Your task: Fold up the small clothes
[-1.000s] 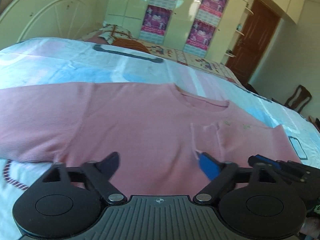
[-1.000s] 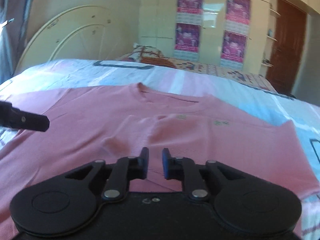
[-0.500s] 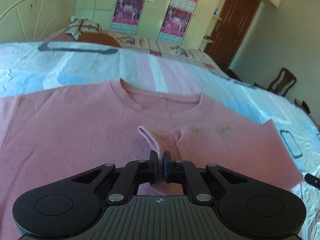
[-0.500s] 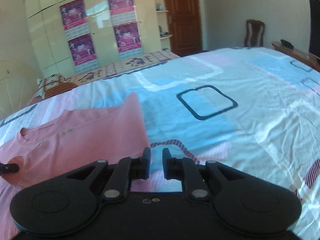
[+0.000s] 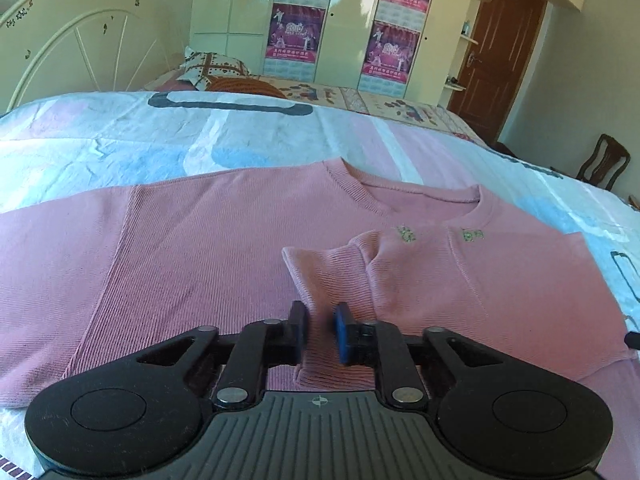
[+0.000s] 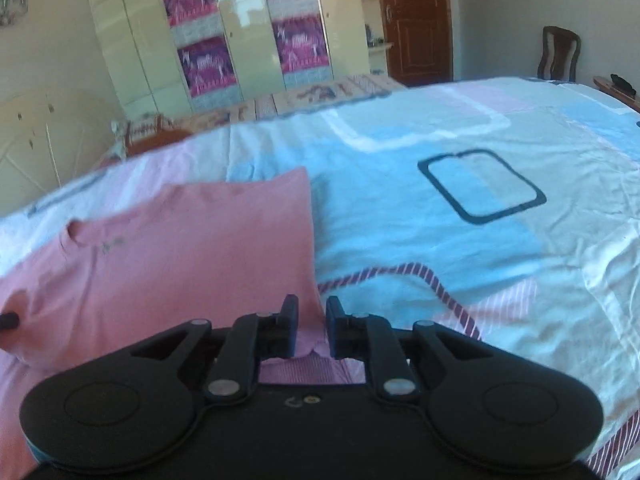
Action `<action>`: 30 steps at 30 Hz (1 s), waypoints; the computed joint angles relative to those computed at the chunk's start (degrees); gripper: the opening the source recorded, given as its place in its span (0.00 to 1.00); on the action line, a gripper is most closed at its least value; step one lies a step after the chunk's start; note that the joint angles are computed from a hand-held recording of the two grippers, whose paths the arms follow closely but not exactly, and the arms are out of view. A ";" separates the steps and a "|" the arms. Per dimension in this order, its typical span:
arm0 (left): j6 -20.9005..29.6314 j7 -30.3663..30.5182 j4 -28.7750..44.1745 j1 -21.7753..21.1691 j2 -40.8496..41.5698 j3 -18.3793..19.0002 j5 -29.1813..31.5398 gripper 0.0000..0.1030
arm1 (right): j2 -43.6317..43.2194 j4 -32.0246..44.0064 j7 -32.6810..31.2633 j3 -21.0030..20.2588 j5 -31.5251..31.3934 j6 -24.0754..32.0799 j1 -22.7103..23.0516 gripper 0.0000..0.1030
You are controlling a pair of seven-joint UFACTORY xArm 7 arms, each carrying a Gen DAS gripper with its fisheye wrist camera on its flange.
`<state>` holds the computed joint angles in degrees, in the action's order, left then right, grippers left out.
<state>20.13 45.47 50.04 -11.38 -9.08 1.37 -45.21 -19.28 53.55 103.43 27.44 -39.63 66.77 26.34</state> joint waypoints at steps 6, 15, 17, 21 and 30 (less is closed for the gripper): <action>-1.23 1.57 3.43 0.25 3.98 -0.13 -3.14 0.57 | -0.10 0.02 -1.60 -0.61 -4.56 -1.53 -1.42 0.24; 0.38 4.46 8.71 3.47 9.09 -4.62 -4.40 0.06 | 2.80 -3.01 -4.63 -11.34 -7.64 -22.64 -10.28 0.05; -2.44 6.96 7.23 3.25 8.32 -5.06 -6.81 0.06 | 4.50 -2.56 -8.77 -11.01 -7.09 -22.99 -11.23 0.03; -2.32 7.60 7.37 3.63 8.70 -4.73 -9.17 0.12 | 4.96 -1.16 -11.34 -9.68 -6.30 -19.81 -11.42 0.04; -5.65 12.01 -1.43 -5.35 -1.95 -3.99 -10.41 0.24 | 2.81 -0.16 -16.48 -5.50 -3.53 -14.12 -7.16 0.13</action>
<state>14.48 57.48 48.61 -16.73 -11.03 -2.61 -55.62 -16.48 53.39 86.95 21.94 -43.16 52.64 19.18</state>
